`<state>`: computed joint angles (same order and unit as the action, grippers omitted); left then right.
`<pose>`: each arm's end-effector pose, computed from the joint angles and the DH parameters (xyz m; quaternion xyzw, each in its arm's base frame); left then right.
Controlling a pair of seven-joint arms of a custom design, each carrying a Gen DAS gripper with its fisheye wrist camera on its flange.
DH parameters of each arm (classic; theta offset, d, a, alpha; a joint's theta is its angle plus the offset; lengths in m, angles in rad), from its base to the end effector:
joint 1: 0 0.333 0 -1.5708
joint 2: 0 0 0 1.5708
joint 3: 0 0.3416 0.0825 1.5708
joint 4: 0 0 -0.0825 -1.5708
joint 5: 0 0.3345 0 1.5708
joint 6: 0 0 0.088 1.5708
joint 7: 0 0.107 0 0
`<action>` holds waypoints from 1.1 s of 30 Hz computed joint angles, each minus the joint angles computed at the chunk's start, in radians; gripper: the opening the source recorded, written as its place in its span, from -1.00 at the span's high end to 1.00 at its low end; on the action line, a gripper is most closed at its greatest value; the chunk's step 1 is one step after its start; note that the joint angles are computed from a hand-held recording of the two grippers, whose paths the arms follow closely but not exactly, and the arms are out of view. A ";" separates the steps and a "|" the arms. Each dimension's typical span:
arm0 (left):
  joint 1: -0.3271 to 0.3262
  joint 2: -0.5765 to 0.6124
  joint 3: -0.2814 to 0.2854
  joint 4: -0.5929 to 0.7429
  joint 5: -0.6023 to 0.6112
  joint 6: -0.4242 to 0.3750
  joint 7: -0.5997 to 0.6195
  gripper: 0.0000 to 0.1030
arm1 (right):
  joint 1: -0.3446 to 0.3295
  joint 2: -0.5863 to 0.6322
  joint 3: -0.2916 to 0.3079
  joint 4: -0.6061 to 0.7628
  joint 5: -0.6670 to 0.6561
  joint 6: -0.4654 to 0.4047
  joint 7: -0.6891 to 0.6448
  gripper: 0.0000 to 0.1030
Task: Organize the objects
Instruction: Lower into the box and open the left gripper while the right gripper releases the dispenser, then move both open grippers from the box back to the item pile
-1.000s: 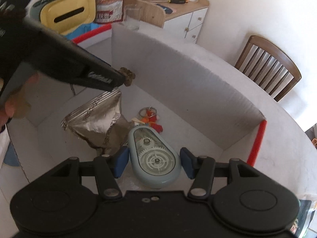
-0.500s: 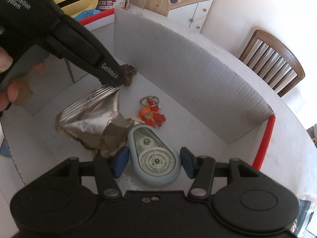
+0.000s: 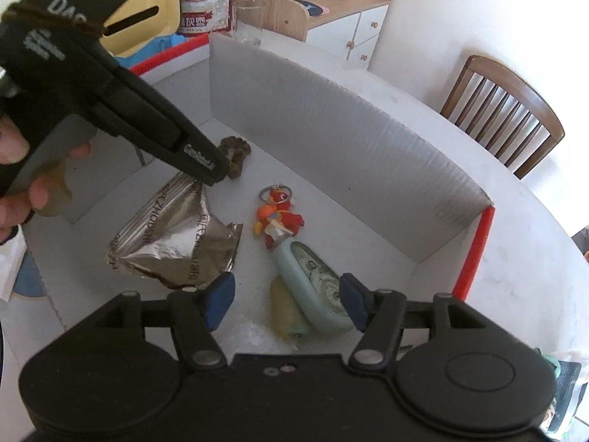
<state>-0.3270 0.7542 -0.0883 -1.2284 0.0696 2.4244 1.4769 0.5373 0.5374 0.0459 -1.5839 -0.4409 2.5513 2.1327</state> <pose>0.7032 -0.2849 0.4094 -0.5686 0.7925 -0.1895 0.1127 0.5829 0.3837 0.4183 -0.7849 0.5642 -0.1881 0.1739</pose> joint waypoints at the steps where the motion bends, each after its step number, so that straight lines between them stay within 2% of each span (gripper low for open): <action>1: 0.001 -0.003 -0.001 -0.004 -0.002 0.002 0.001 0.43 | -0.001 -0.009 0.000 -0.012 -0.001 0.012 0.005 -0.21; 4: 0.001 -0.019 0.000 -0.032 -0.003 0.025 -0.006 0.19 | -0.001 -0.035 -0.002 -0.045 -0.005 0.043 0.025 -0.21; 5: 0.002 -0.029 0.001 -0.051 -0.003 0.042 -0.009 -0.04 | -0.001 -0.046 -0.002 -0.059 -0.008 0.056 0.034 -0.22; 6: -0.001 -0.040 0.006 -0.071 0.001 0.064 -0.017 -0.16 | -0.003 -0.058 -0.002 -0.074 -0.009 0.070 0.041 -0.22; 11: -0.006 -0.080 0.008 -0.133 0.005 0.115 -0.027 -0.17 | -0.018 -0.122 0.003 -0.152 -0.016 0.138 0.071 -0.23; 15: -0.015 -0.124 0.016 -0.193 0.015 0.165 -0.047 -0.30 | -0.023 -0.185 -0.004 -0.228 -0.042 0.206 0.115 -0.38; 21: -0.029 -0.197 0.028 -0.295 0.042 0.253 -0.090 -0.31 | -0.037 -0.274 -0.008 -0.331 -0.087 0.286 0.185 -0.41; 26: -0.056 -0.272 0.047 -0.402 0.083 0.346 -0.136 -0.44 | -0.047 -0.350 -0.009 -0.418 -0.150 0.335 0.257 -0.50; 29: -0.055 -0.306 0.032 -0.446 0.090 0.386 -0.133 -0.50 | -0.065 -0.399 -0.001 -0.468 -0.179 0.355 0.291 -0.56; 33: -0.079 -0.362 0.039 -0.515 0.119 0.455 -0.144 -0.61 | -0.095 -0.466 0.009 -0.540 -0.224 0.397 0.351 -0.73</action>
<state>-0.4063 0.3926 -0.0497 -1.7438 0.1884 2.8798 1.3331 0.4423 0.0711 0.0545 -2.1242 -0.6650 2.9483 2.4835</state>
